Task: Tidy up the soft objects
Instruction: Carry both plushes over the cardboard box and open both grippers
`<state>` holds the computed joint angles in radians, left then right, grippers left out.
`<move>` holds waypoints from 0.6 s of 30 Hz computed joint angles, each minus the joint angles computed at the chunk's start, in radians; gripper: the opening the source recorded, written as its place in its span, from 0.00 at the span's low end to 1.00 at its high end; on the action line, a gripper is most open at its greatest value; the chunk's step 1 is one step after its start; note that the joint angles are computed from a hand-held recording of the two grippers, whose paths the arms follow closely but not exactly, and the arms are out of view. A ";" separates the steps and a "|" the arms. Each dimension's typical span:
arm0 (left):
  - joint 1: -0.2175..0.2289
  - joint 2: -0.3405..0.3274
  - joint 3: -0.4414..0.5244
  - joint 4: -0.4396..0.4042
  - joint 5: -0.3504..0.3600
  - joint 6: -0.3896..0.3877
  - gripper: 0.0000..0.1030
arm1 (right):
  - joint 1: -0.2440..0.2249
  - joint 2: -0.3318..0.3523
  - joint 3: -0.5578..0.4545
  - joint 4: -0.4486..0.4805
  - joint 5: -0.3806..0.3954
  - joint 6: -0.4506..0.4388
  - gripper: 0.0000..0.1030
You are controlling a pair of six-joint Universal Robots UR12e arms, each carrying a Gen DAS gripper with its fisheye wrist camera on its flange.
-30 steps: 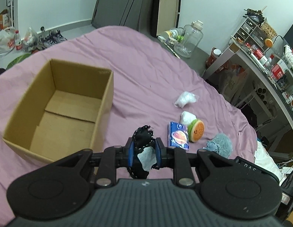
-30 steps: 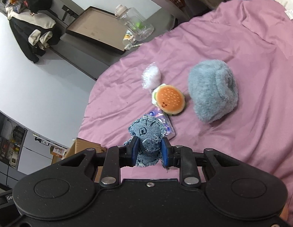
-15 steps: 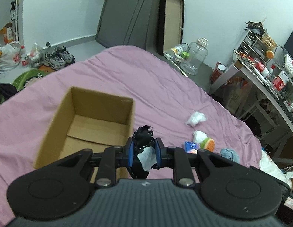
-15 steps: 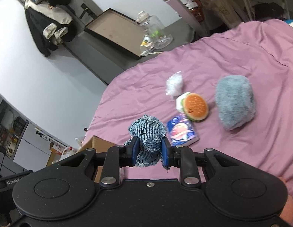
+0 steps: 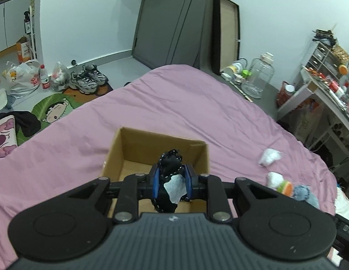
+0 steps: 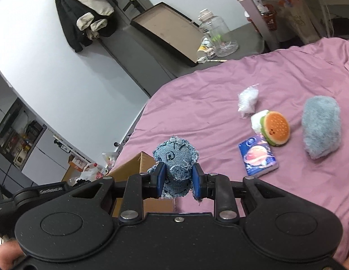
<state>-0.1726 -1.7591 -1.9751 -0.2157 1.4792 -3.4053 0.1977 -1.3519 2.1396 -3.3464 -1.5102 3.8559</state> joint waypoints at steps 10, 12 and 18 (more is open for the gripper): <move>0.024 -0.063 0.042 -0.027 0.019 0.040 0.22 | 0.034 0.053 -0.072 0.041 0.002 -0.037 0.25; 0.025 -0.075 0.052 -0.037 0.020 0.048 0.22 | 0.041 0.065 -0.091 0.042 0.010 -0.040 0.25; 0.027 -0.100 0.069 -0.043 0.044 0.065 0.25 | 0.063 0.105 -0.154 0.076 0.023 -0.064 0.25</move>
<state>-0.1456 -1.8586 -1.9063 -0.2584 1.5231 -3.3407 0.2609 -1.2473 1.9852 -3.2703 -1.4873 3.7919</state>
